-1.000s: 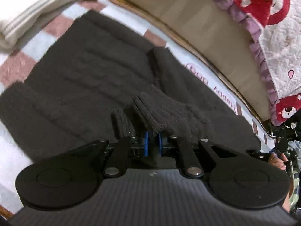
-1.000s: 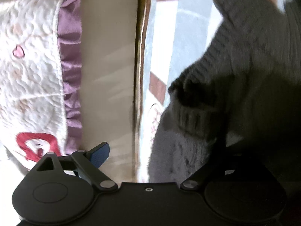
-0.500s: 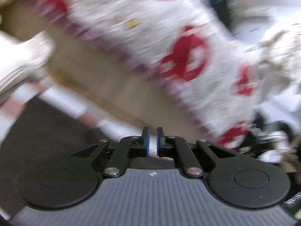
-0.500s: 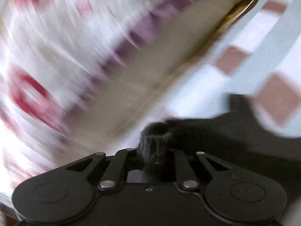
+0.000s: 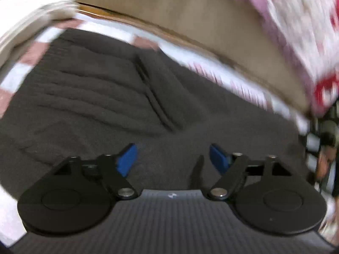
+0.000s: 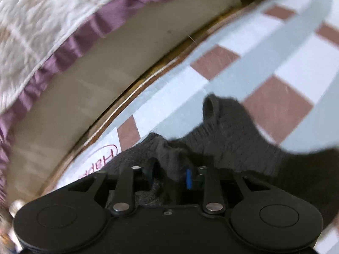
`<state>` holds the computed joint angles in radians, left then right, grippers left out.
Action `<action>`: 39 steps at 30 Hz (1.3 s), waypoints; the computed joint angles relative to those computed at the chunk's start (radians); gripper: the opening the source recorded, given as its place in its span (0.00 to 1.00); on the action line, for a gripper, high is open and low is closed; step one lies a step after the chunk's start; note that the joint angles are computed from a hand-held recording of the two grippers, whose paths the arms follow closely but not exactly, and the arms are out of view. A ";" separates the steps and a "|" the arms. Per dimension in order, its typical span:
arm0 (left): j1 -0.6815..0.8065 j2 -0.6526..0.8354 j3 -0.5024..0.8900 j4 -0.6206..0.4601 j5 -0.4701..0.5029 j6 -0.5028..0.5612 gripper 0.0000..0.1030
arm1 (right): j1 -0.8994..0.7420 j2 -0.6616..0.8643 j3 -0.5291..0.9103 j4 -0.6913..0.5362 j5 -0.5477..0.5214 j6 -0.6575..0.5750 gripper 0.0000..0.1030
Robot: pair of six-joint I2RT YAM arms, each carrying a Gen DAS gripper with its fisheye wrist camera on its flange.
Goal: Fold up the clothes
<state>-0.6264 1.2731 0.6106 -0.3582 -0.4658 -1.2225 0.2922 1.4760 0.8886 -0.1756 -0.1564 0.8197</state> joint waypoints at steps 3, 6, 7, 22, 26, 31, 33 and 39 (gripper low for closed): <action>-0.033 0.077 0.053 -0.033 -0.021 0.058 0.30 | 0.003 -0.027 -0.041 0.078 -0.008 0.005 0.39; 0.003 -0.018 0.039 -0.070 -0.007 -0.037 0.08 | 0.009 -0.056 -0.079 0.155 -0.010 0.001 0.12; 0.013 -0.066 0.045 -0.103 -0.017 -0.049 0.08 | 0.013 -0.087 -0.094 0.186 -0.004 -0.014 0.12; 0.141 -0.058 0.123 -0.340 0.027 0.075 0.33 | 0.161 -0.053 0.259 -0.520 0.382 -0.314 0.27; 0.091 -0.010 0.163 -0.182 -0.068 0.123 0.43 | 0.064 -0.255 0.166 -0.508 0.272 -0.259 0.48; 0.141 0.227 0.264 0.248 0.103 0.359 0.56 | -0.055 -0.269 0.062 -0.317 -0.006 -0.164 0.53; 0.172 0.401 0.394 0.311 0.146 0.476 0.60 | -0.032 -0.212 0.066 -0.257 -0.006 -0.160 0.53; 0.249 0.798 0.790 0.296 0.406 0.555 0.63 | 0.032 0.013 0.141 -0.186 0.038 -0.186 0.55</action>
